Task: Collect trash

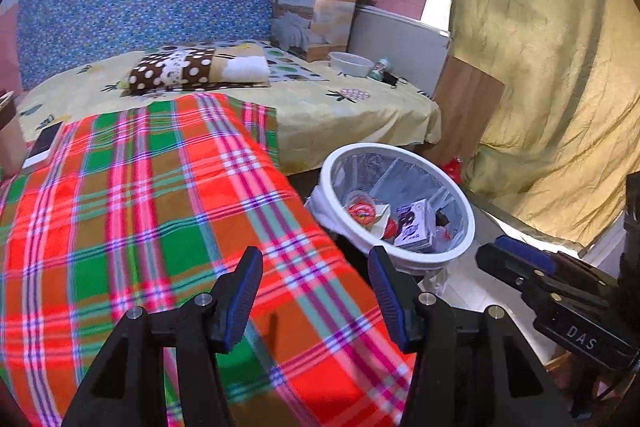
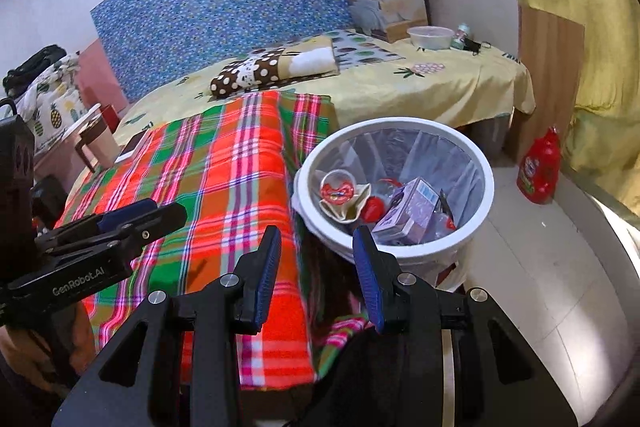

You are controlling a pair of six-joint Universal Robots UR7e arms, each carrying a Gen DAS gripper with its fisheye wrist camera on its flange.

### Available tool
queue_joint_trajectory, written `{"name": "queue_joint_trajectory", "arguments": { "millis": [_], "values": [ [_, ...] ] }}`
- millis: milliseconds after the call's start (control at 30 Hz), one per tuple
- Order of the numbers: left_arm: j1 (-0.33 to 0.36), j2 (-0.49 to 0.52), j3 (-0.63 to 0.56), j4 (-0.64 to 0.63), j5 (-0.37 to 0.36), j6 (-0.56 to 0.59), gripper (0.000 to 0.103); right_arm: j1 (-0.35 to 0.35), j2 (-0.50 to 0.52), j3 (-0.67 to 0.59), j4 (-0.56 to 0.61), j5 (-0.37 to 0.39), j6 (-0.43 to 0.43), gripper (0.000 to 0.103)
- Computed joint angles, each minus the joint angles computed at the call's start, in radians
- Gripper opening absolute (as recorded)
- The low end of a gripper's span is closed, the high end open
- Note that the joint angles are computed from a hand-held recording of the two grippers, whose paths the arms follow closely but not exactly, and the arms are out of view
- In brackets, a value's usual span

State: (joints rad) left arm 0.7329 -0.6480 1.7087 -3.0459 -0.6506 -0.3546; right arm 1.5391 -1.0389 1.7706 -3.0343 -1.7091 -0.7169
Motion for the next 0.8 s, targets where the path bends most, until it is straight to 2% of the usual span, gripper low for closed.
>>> {"name": "queue_joint_trajectory", "arguments": {
  "millis": [233, 800],
  "values": [
    [-0.032, -0.031, 0.071, 0.003, 0.047, -0.051, 0.055, -0.003, -0.031, 0.056, -0.026, 0.021, -0.024, 0.04],
    [-0.054, -0.054, 0.125, -0.01, 0.051, -0.082, 0.055, -0.001, -0.036, 0.089, -0.063, 0.022, -0.039, 0.04]
  ]
}}
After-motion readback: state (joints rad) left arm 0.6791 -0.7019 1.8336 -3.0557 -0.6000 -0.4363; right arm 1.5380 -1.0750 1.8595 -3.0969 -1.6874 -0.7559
